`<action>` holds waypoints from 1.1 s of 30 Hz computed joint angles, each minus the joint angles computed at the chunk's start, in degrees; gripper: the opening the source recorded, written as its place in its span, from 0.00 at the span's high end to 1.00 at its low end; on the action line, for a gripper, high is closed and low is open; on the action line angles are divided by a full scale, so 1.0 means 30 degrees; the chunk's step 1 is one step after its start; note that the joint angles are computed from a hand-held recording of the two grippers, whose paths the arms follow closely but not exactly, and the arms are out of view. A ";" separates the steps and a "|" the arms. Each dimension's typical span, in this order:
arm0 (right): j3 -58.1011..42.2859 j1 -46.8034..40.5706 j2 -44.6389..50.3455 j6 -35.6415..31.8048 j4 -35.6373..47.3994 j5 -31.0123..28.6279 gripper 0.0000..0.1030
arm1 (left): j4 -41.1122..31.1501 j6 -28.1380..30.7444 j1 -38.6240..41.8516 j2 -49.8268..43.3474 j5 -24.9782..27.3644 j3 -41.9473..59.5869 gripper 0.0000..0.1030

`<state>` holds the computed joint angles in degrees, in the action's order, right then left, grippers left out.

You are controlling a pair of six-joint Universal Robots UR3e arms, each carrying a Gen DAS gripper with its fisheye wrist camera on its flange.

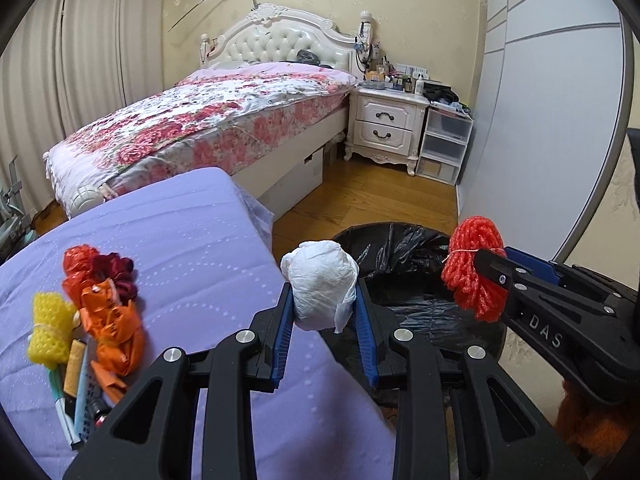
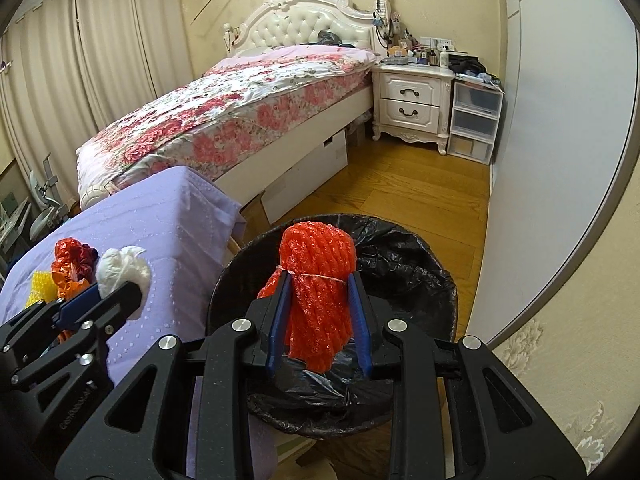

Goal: Collect trash
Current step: 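Carry both items over the black bin and open both grippers to drop them, then move both tools back to the pile and grasp the yellow mesh net with the left gripper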

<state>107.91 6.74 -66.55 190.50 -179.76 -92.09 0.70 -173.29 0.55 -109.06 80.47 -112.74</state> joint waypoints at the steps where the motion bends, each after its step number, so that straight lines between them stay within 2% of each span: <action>1: -0.0102 -0.0039 0.0161 0.0003 0.0003 -0.0020 0.73 | -0.0100 -0.0003 -0.0171 -0.0379 0.0182 0.0409 0.71; 10: -0.1080 -0.0596 0.1214 0.0239 0.0598 0.0068 0.73 | -0.0679 0.0029 -0.1097 -0.2918 0.1487 0.3136 0.70; 13: -0.1076 -0.0662 0.1308 0.0263 0.0471 -0.0048 0.70 | -0.1035 -0.0027 -0.1050 -0.3197 0.1475 0.3568 0.64; 14: -0.1005 -0.0696 0.1311 0.0223 0.0364 -0.0055 0.65 | -0.1130 -0.0063 -0.1013 -0.3216 0.1424 0.3624 0.62; 16: -0.0936 -0.0677 0.1353 0.0262 0.0099 -0.0236 0.58 | -0.1148 -0.0132 -0.0889 -0.3187 0.1243 0.3615 0.42; 19: -0.0844 -0.0678 0.1319 0.0289 -0.0090 -0.0417 0.56 | -0.0695 -0.0372 -0.0862 -0.3085 0.1199 0.3411 0.29; 33: -0.0176 -0.0789 0.0702 0.0783 -0.0270 -0.0810 0.48 | -0.0114 -0.0438 -0.0512 -0.2068 0.2023 0.2238 0.23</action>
